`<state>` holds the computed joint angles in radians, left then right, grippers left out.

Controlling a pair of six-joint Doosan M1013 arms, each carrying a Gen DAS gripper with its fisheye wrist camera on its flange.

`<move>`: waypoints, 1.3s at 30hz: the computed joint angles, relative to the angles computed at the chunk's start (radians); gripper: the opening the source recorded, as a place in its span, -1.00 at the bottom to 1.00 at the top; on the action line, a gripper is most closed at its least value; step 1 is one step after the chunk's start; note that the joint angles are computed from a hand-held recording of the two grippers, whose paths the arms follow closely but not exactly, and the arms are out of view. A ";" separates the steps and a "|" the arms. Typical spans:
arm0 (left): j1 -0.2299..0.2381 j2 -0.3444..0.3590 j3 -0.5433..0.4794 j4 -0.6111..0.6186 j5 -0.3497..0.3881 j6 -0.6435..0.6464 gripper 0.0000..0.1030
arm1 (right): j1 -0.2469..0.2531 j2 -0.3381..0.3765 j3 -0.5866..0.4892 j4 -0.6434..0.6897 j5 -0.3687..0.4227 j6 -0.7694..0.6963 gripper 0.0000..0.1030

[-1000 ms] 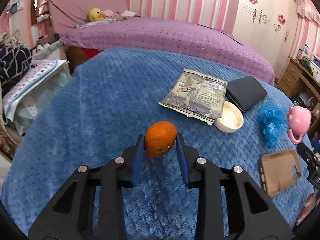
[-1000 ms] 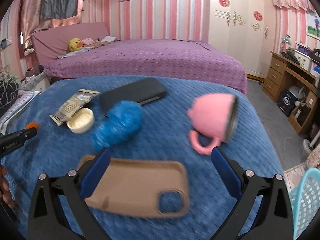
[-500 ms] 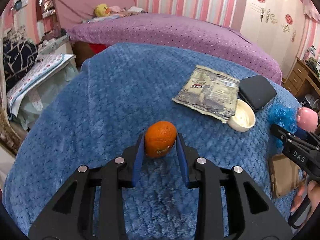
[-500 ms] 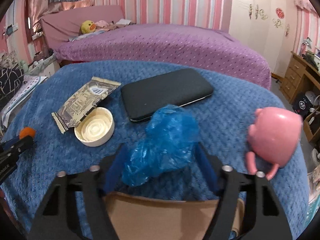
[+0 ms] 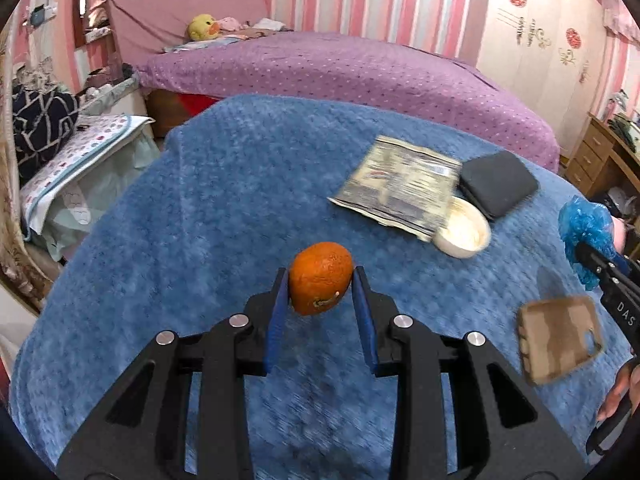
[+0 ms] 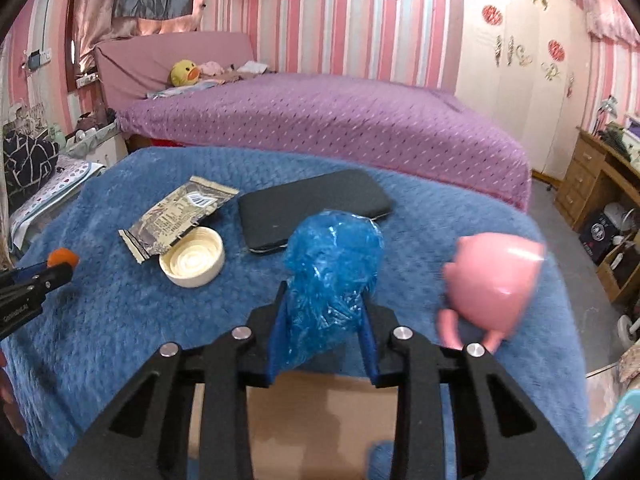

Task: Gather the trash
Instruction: 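Carry the orange fruit and blue plastic bag over the blue basket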

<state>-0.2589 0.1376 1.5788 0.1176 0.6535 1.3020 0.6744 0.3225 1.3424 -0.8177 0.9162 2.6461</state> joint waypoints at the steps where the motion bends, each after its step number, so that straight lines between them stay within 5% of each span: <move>1: -0.006 -0.005 0.004 -0.008 -0.002 0.009 -0.41 | 0.002 -0.012 0.011 -0.011 0.003 0.011 -0.39; 20: -0.156 -0.076 0.070 -0.024 -0.062 0.035 -0.40 | 0.075 -0.260 0.304 -0.165 0.191 0.271 -0.39; 39: -0.263 -0.084 0.104 0.046 -0.074 -0.001 -0.40 | 0.048 -0.355 0.422 -0.165 0.194 0.314 -0.39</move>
